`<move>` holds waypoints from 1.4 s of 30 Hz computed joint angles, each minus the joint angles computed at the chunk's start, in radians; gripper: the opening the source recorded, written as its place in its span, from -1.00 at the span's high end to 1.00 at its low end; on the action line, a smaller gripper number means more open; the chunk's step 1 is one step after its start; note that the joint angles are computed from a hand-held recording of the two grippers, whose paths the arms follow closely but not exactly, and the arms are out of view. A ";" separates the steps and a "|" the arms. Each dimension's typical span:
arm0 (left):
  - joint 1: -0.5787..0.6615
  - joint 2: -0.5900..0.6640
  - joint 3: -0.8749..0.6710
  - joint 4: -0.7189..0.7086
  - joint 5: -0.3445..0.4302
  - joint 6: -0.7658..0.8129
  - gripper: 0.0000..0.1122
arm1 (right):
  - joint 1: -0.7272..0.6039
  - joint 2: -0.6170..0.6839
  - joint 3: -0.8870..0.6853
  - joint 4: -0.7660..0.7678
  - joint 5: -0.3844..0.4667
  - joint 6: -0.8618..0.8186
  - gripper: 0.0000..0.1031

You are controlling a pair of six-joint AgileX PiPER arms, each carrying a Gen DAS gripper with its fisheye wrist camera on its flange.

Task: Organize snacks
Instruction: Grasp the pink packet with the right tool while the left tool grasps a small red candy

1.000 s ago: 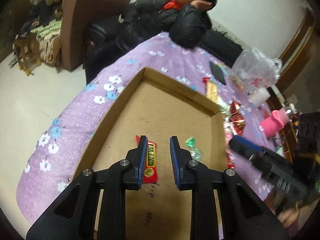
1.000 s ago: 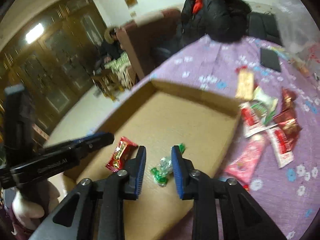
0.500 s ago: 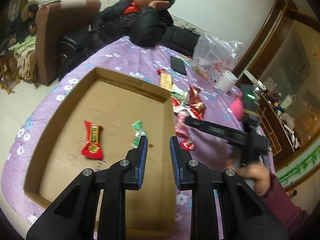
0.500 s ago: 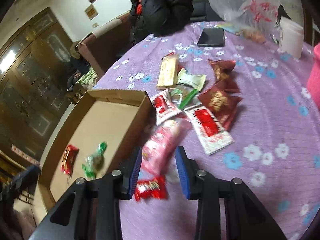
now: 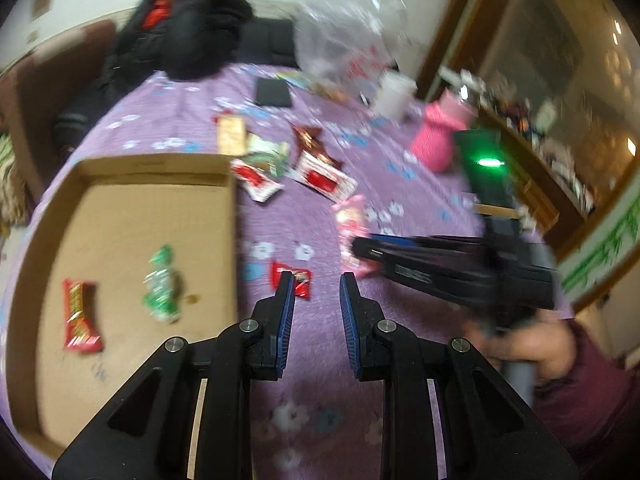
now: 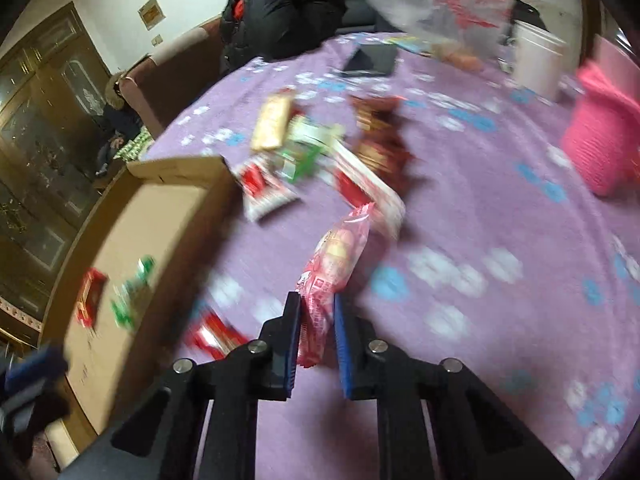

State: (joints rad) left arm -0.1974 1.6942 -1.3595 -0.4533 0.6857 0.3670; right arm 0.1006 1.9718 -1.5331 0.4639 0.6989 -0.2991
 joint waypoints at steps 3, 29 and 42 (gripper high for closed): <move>-0.068 0.112 -0.123 0.189 0.042 -0.139 0.62 | -0.076 -0.070 0.101 0.052 0.019 -0.078 0.63; -0.147 0.241 -0.212 0.390 0.058 -0.336 0.76 | -0.156 -0.020 0.089 0.241 0.025 -0.121 0.14; 0.017 0.007 -0.014 0.212 -0.021 -0.211 0.76 | -0.091 -0.094 0.137 0.147 -0.077 -0.068 0.51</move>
